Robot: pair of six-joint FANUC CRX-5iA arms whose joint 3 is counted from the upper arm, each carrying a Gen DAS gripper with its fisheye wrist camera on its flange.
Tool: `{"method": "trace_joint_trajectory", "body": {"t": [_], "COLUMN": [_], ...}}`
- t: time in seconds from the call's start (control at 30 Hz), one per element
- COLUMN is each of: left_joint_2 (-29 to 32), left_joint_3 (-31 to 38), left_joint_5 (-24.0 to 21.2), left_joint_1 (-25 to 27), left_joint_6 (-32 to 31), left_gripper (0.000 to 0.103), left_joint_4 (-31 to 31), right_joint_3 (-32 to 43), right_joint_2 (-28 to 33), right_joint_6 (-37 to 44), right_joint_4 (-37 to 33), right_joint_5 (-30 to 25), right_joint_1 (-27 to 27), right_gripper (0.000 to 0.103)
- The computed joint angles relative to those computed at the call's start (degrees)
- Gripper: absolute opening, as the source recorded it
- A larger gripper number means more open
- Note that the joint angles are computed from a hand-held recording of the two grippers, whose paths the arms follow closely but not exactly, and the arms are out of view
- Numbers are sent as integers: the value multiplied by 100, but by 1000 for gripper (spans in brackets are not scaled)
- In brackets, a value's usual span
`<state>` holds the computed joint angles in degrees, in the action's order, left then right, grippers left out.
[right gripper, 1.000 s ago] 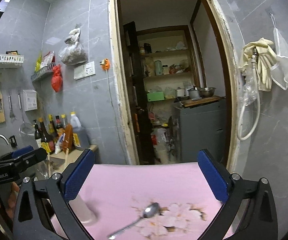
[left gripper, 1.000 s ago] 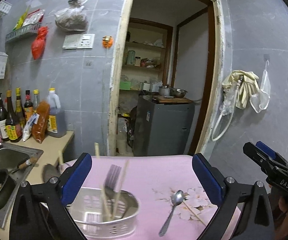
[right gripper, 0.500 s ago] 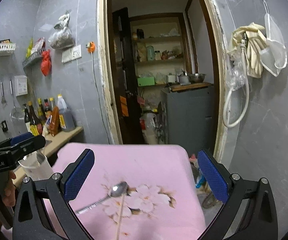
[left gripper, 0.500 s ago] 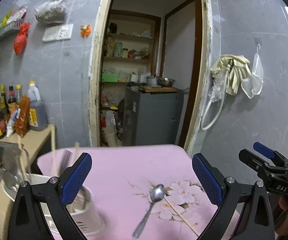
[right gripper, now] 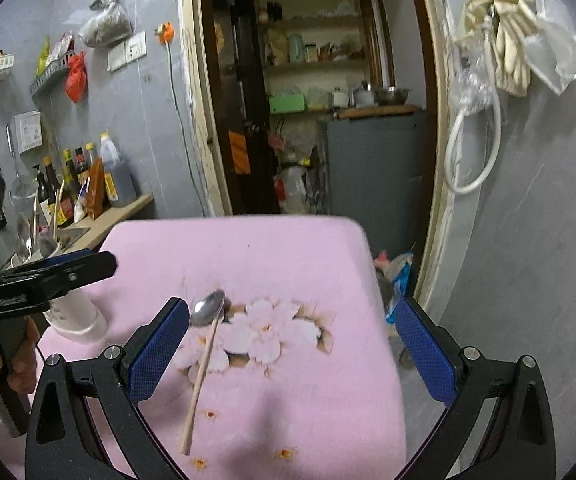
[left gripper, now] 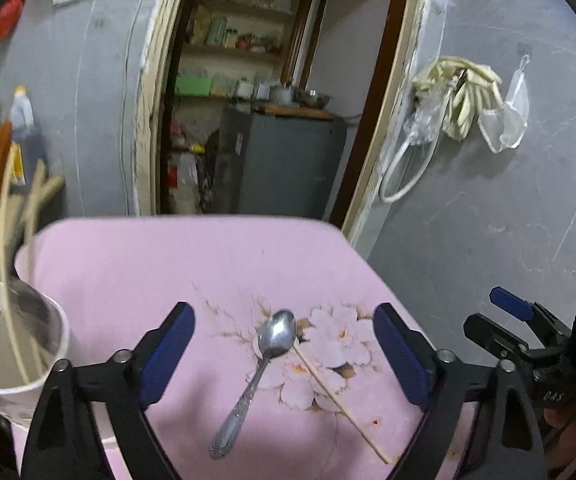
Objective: Organize utensils
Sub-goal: 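Move both tools back over the last spoon and chopstick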
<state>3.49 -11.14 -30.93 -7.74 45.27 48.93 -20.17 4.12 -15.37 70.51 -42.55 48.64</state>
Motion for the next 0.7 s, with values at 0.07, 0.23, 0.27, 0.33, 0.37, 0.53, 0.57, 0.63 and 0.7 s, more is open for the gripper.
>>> {"method": "trace_joint_trajectory", "body": {"t": [0.07,0.23,0.27,0.33,0.37,0.53,0.57,0.63,0.7], "left_joint_2": [176,564,676,838,925,1354,1417,1476,1511], "left_joint_3": [196,741,901,1100,1209,1814,1888,1946,1973], "left_joint_5": [-199,-701,-865,-1082,-1227,-1903,-2005,-2119,-2206], "left_joint_1": [43,71,71,72,81,107,113,124,137], "left_joint_6": [307,1022,1170,1296,1374,1869,1907,1911,1893], "left_gripper": [81,65,63,57,56,43,43,39,39], "left_joint_4": [-291,-1091,-1276,-1431,-1522,-2102,-2162,-2208,-2223], "right_joint_3": [25,285,392,577,621,1002,1083,1309,1528], "right_joint_2": [60,320,402,546,579,851,899,1026,1150], "right_joint_6": [114,719,922,1350,1490,2436,2640,3136,3541], "right_joint_4": [-172,-893,-1111,-1568,-1732,-2717,-2906,-3336,-3699], "right_joint_5": [168,523,560,707,801,1063,1082,1040,958], "right_joint_1": [-37,-50,-38,-42,-55,-51,-46,-14,9], "right_gripper": [98,85,82,78,71,55,52,48,44]}}
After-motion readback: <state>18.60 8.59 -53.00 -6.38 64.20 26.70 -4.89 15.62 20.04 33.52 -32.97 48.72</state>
